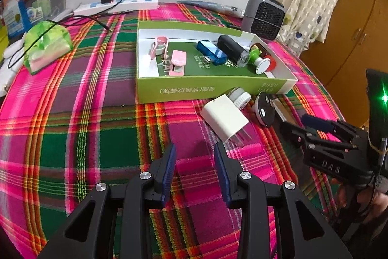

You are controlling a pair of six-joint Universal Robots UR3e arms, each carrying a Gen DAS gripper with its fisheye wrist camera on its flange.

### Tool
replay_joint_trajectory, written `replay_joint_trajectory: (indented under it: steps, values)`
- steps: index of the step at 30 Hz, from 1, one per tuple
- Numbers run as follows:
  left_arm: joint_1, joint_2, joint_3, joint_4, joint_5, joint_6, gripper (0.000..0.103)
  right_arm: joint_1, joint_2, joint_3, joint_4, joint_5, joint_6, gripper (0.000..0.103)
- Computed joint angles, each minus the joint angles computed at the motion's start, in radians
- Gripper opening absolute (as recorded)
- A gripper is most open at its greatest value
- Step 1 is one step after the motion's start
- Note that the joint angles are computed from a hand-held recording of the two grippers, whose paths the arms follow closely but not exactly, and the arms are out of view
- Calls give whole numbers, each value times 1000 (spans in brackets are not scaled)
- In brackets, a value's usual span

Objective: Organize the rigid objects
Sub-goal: 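Grasp the white rectangular item with the right gripper, then move the left gripper to the white charger plug while the right holds the white item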

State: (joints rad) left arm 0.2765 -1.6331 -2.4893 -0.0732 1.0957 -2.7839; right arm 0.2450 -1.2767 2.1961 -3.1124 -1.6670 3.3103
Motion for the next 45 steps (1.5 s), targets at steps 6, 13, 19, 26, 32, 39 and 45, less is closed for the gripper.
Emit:
replay_joint_trajectory:
  steps: [6, 13, 19, 26, 32, 39, 45]
  values:
    - [-30, -5, 7, 9, 39, 1, 32, -7, 12, 8, -35, 12, -17, 60]
    - [-36, -15, -4, 46, 48, -13, 32, -27, -9, 45, -65, 32, -55, 35]
    - [-73, -38, -4, 100, 100, -50, 32, -52, -24, 79, -92, 78, -110, 25]
    - [-155, -56, 34, 102, 214, -87, 32, -79, -31, 104, -116, 122, -153, 25]
    - [-177, -49, 71, 45, 213, -139, 32, -96, -36, 115, -124, 150, -184, 25]
    - [-215, -16, 105, 36, 183, -216, 46, -116, -42, 131, -133, 181, -211, 25]
    - [-288, -84, 193, 23, 264, -289, 46, -130, -47, 140, -138, 203, -220, 25]
